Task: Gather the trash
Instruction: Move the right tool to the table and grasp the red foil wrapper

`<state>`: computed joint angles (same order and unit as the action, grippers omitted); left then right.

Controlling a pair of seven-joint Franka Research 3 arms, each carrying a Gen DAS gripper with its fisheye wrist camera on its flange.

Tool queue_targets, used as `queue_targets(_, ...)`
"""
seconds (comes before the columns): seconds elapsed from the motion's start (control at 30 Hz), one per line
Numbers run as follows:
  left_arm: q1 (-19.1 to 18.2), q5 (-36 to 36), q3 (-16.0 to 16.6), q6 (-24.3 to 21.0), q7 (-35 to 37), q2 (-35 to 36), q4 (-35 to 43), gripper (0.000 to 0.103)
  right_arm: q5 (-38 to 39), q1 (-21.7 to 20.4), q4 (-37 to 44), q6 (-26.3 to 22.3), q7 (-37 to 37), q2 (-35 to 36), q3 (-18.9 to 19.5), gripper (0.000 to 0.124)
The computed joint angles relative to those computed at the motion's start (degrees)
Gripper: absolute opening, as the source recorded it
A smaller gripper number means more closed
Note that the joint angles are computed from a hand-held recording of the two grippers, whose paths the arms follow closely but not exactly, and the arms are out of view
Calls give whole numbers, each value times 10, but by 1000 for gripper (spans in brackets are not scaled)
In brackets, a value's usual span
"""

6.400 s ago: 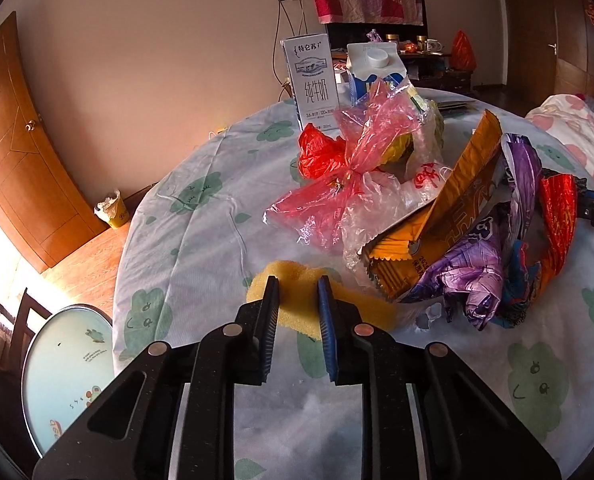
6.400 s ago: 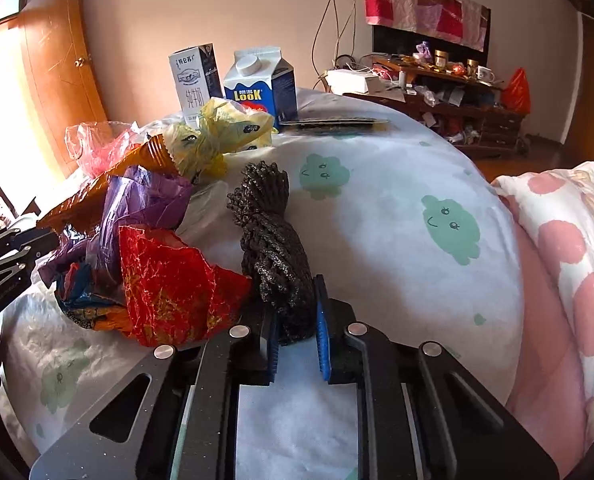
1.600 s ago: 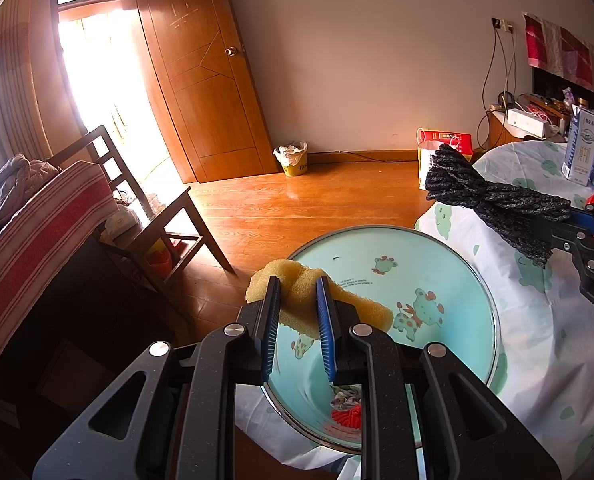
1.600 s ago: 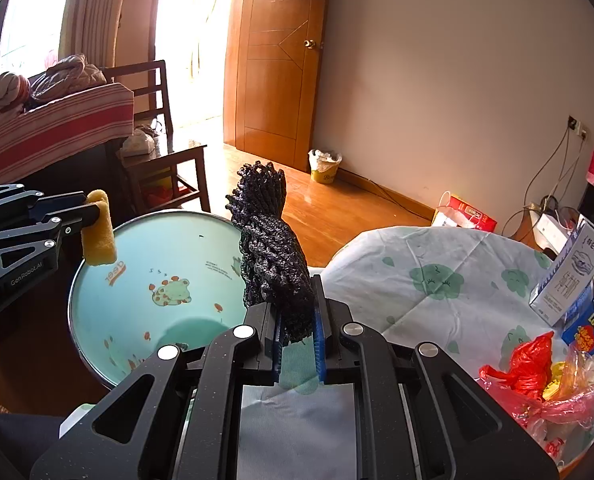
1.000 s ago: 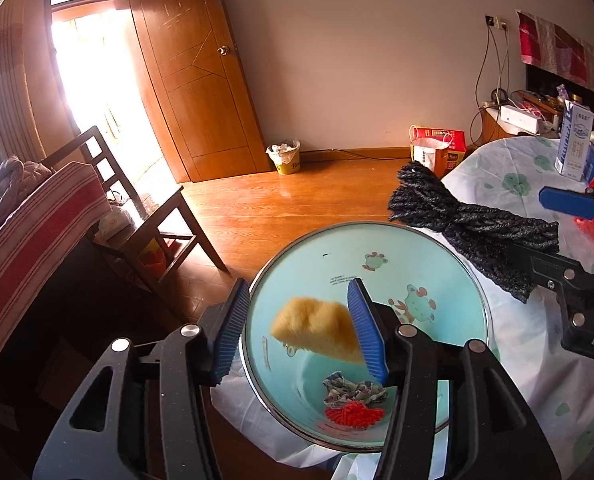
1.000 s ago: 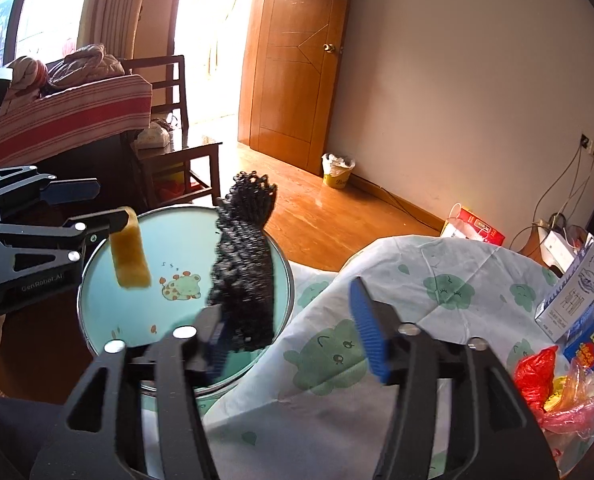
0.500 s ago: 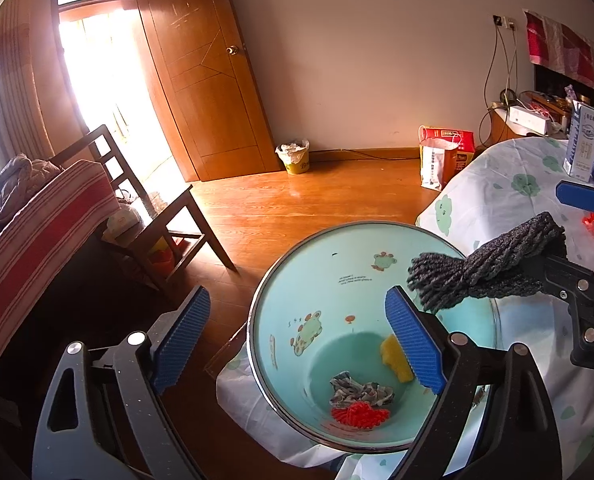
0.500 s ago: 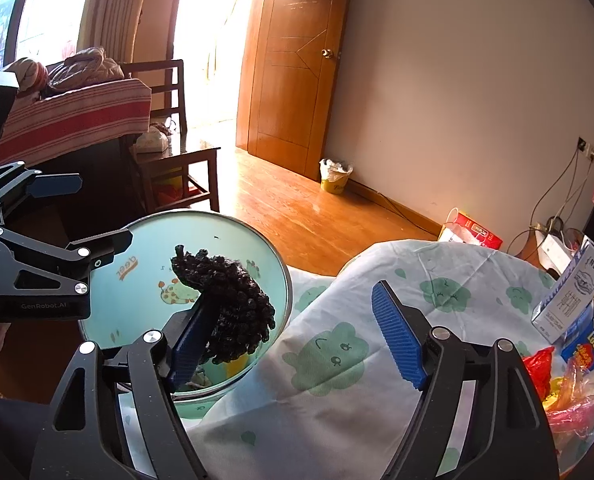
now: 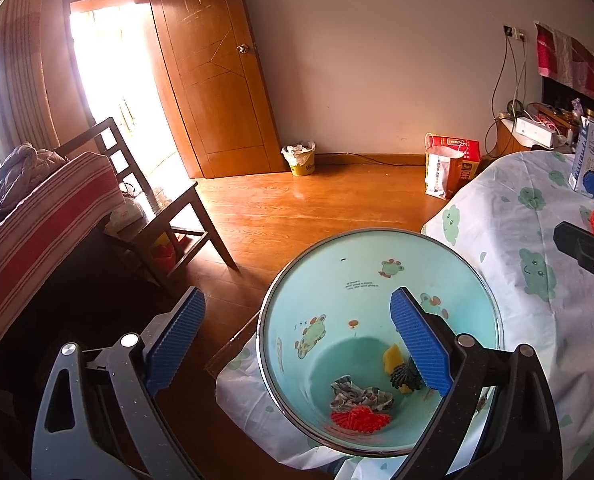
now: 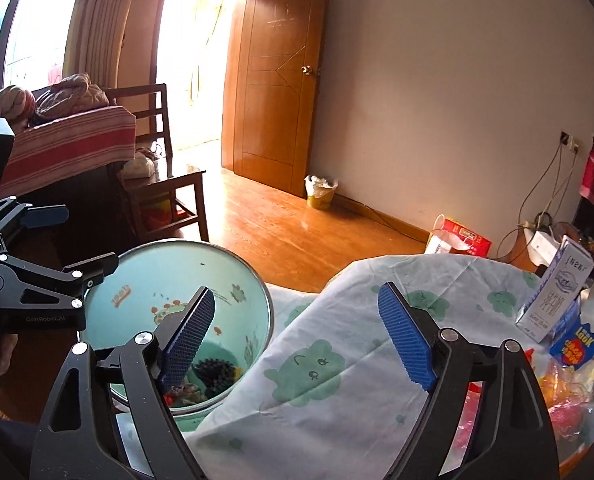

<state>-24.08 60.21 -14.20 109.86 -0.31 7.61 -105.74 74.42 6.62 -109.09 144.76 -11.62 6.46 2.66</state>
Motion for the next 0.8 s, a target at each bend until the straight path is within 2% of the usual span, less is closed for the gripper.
queue_targets(0.03,0,-1,0,4,0,1,0,92,8,2,-7,30,-7,-6,0,83)
queue_targets(0.3,-5,-4,2,60,11,35,23,93,76,-31,-61,144,-34,-57,-45,83)
queue_targets(0.4,-15,-1,6,85,26,56,44,93,53,-56,-57,163,21,-48,-67,83)
queue_targets(0.47,-24,2,8,102,38,71,62,93,-29,-74,-52,173,116,-32,-78,83)
queue_targets(0.63,-57,22,20,127,85,119,126,93,-177,-115,-39,130,275,8,-88,83)
queue_targets(0.73,-76,26,30,133,110,145,159,93,-217,-138,-24,82,325,26,-85,81)
queue_targets(0.77,-79,19,33,133,120,153,167,93,-239,-142,-20,70,346,31,-85,78)
queue_targets(0.8,-81,12,36,137,125,155,170,93,-249,-149,-16,52,354,34,-83,65)
